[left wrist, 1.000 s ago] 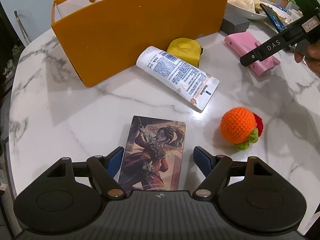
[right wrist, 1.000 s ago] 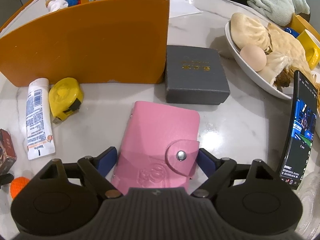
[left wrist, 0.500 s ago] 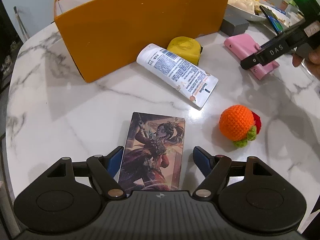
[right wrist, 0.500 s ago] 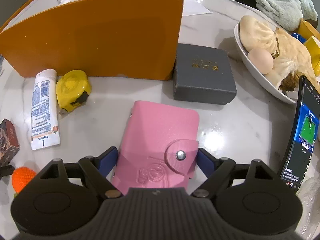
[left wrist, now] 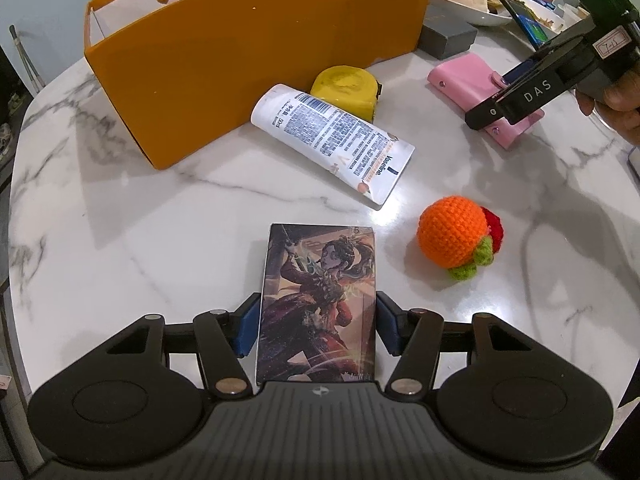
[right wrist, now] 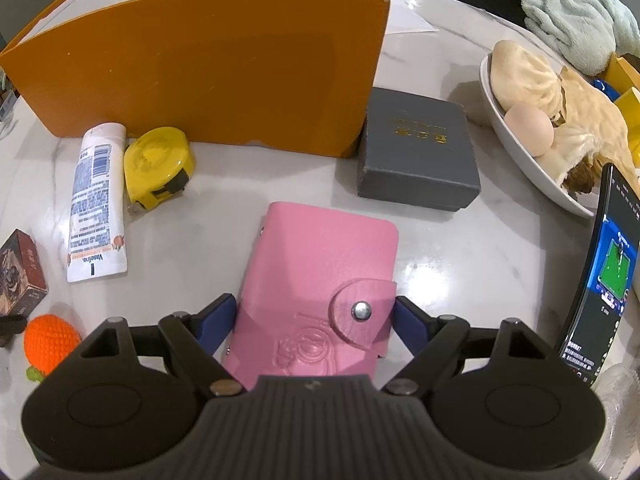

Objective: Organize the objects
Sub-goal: 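Grasp the card with the left tool while the right tool grasps the pink wallet, then lift and carry the card and pink wallet over the orange box with both tools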

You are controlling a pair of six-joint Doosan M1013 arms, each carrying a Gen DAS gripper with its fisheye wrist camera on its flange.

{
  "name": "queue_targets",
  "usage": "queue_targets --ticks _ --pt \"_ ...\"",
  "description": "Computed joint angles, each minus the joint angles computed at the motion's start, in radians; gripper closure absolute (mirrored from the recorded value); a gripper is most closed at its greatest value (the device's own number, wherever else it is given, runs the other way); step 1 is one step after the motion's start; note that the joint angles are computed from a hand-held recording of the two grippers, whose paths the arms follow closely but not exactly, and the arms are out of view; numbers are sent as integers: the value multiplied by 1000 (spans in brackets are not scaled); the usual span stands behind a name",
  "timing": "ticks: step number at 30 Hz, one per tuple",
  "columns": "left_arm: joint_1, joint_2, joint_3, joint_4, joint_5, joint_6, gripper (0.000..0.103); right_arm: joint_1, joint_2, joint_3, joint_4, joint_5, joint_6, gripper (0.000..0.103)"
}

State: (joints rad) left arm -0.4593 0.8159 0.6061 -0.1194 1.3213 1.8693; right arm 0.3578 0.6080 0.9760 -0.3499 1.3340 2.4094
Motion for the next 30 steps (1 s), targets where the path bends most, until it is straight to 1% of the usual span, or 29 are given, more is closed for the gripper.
queue_targets --ticks 1,2,3,4,6,11,13,15,16,18,23,26,27,30 --pt "0 0 0 0 0 0 35 1 0 -1 0 1 -2 19" --pt "0 -1 1 1 0 -1 35 0 19 -27 0 10 -10 19" --pt "0 -1 0 1 1 -2 35 -8 18 -21 1 3 -22 19" --pt "-2 6 -14 3 9 -5 35 -1 10 -17 -1 12 -23 19" --pt "-3 3 -8 3 6 -6 35 6 9 -21 -1 24 -36 20" --pt "-4 3 -8 4 6 -7 36 7 2 -19 17 32 -41 21" --pt "-4 -2 4 6 -8 -8 36 9 -2 -18 24 32 -40 21" --pt "-6 -11 22 6 -27 -8 36 9 -11 -14 35 20 -39 21" --pt "-6 -16 32 6 -33 -5 36 -3 -14 -12 38 9 -51 21" --pt "-7 -22 42 5 -41 -1 36 0 -21 -13 29 2 -53 21" --pt "-7 -29 46 -1 -49 0 36 -1 -34 -9 17 -20 -60 21" --pt "-7 -32 45 -6 -56 0 36 11 -43 -5 13 -20 -57 21" --pt "-7 -33 46 -6 -59 1 36 3 -46 3 16 -31 -65 21" --pt "-6 -39 49 -7 -73 -7 36 6 -52 2 14 -38 -55 21"
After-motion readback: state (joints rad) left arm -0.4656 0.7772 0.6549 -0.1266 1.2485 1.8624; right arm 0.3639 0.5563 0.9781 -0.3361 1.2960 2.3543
